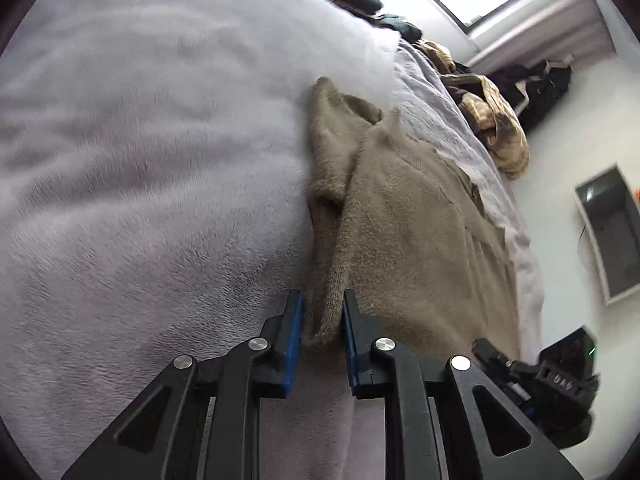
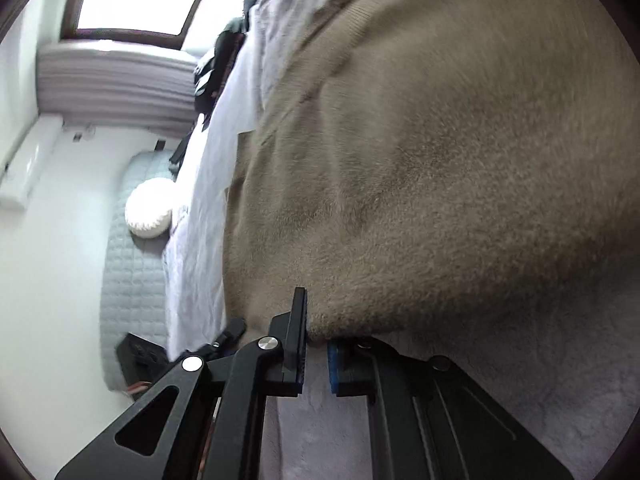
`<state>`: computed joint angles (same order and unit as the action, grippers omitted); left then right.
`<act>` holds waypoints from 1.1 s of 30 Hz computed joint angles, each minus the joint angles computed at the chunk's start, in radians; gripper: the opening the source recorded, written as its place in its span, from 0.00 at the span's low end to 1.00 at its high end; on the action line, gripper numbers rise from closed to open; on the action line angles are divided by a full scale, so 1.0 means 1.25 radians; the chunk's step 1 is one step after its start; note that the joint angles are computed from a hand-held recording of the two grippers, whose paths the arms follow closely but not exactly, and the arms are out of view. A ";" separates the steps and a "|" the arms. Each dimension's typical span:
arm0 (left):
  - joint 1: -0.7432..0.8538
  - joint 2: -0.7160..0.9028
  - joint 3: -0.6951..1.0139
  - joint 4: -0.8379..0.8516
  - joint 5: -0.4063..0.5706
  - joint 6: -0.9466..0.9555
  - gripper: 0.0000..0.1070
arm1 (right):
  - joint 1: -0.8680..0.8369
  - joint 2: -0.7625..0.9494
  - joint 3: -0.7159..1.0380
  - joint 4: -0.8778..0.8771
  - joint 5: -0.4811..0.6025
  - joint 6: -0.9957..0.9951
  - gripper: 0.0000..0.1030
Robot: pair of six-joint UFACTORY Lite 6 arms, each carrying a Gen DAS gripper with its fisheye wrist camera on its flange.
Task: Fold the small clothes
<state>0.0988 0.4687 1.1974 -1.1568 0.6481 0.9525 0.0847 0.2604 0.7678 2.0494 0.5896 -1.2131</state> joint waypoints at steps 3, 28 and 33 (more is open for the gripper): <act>-0.012 0.022 -0.003 0.028 -0.037 0.005 0.17 | 0.001 0.048 0.012 -0.027 -0.015 0.026 0.09; 0.045 -0.161 -0.172 0.015 -0.028 0.126 0.72 | 0.053 -0.145 -0.147 -0.064 -0.076 0.068 0.14; 0.045 -0.193 -0.183 0.052 -0.040 0.118 0.72 | 0.061 -0.164 -0.159 -0.068 -0.083 0.073 0.29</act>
